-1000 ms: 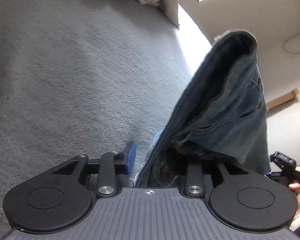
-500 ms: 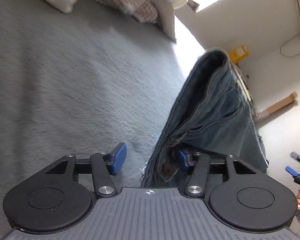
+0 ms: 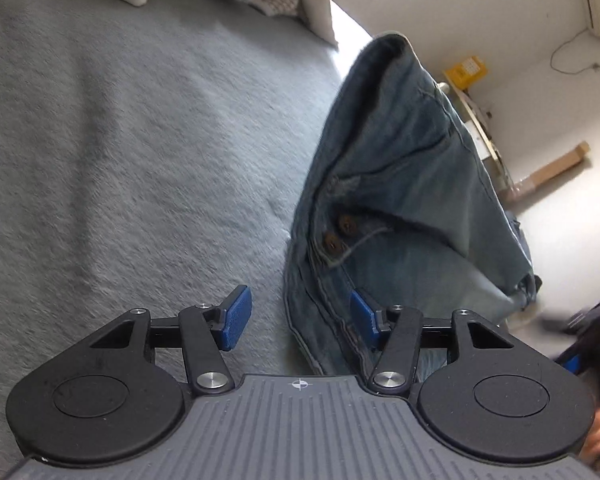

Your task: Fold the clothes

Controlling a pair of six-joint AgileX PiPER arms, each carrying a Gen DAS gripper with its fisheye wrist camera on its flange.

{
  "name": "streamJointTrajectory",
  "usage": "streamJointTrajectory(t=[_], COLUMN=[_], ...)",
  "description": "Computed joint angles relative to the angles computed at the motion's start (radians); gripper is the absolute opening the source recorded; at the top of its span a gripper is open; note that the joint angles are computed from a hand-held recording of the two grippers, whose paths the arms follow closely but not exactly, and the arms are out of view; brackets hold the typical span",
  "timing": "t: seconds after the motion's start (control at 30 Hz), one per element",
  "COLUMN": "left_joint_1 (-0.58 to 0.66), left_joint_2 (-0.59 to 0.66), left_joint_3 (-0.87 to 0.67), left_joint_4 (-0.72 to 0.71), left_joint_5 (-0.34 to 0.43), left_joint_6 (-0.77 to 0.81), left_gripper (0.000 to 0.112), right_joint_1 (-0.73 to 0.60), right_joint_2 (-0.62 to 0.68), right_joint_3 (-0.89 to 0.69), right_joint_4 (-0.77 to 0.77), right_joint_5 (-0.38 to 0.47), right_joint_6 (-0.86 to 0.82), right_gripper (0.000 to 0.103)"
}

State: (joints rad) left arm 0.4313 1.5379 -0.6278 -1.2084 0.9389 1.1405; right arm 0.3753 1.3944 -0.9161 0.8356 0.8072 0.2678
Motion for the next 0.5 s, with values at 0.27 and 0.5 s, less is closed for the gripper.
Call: streamJointTrajectory(t=[0.27,0.5], left_joint_1=[0.004,0.059], left_joint_2=[-0.004,0.069], left_joint_3=[0.008,-0.012], left_joint_4=[-0.046,0.030], left_joint_5=[-0.011,0.086], left_joint_6=[0.100,0.165], left_gripper=[0.058,0.058], right_joint_1=[0.215,0.273], right_joint_2=[0.164,0.227], right_joint_3=[-0.054,-0.289], right_joint_4=[-0.126,-0.361], right_joint_5=[-0.077,0.016], right_joint_6=[0.290,0.323], right_gripper=[0.090,0.089])
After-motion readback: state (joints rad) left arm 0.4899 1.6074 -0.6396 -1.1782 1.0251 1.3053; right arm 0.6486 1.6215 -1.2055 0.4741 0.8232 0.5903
